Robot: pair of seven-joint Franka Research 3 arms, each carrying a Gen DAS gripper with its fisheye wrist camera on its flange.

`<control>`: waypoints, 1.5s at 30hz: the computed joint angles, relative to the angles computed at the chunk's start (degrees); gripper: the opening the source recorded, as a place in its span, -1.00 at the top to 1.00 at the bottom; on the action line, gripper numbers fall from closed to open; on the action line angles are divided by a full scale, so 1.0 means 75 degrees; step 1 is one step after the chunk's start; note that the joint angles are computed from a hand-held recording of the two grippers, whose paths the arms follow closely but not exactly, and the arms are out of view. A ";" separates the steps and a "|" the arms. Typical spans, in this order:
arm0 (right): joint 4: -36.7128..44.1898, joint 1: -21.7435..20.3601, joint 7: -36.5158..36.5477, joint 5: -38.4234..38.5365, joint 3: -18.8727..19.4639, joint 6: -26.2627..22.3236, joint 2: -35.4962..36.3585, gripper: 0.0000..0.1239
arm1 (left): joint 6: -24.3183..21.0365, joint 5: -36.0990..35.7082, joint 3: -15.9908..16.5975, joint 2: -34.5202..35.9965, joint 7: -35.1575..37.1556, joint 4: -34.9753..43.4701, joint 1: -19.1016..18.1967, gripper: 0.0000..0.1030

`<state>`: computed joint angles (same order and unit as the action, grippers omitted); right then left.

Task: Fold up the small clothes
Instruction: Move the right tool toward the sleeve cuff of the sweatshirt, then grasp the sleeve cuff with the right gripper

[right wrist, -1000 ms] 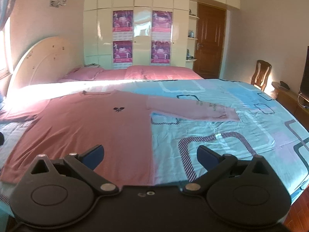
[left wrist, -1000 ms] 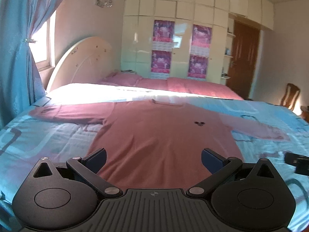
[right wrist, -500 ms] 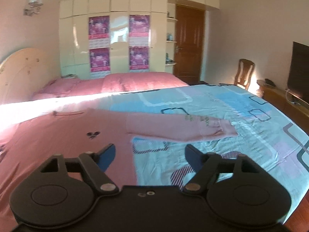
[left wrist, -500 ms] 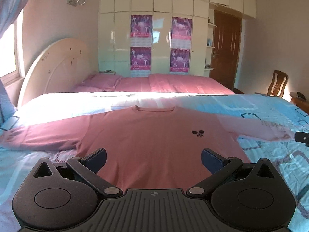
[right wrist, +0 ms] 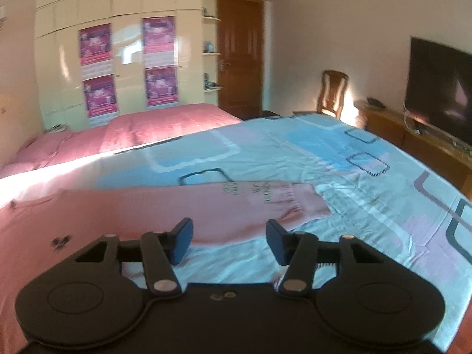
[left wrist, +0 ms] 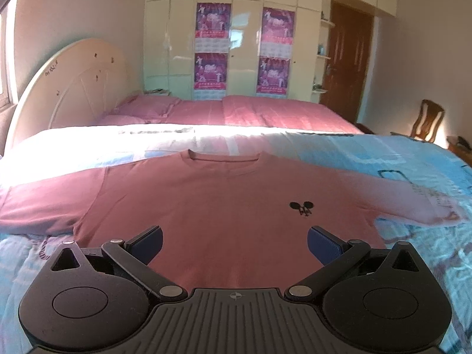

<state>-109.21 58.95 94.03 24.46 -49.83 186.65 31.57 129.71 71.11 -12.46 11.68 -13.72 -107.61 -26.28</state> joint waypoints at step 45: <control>0.6349 -0.6758 0.1123 -0.1762 0.5359 -0.2007 0.3354 0.89 | -0.0887 -0.2988 0.1463 0.3141 0.2657 0.4098 -0.0931 -1.00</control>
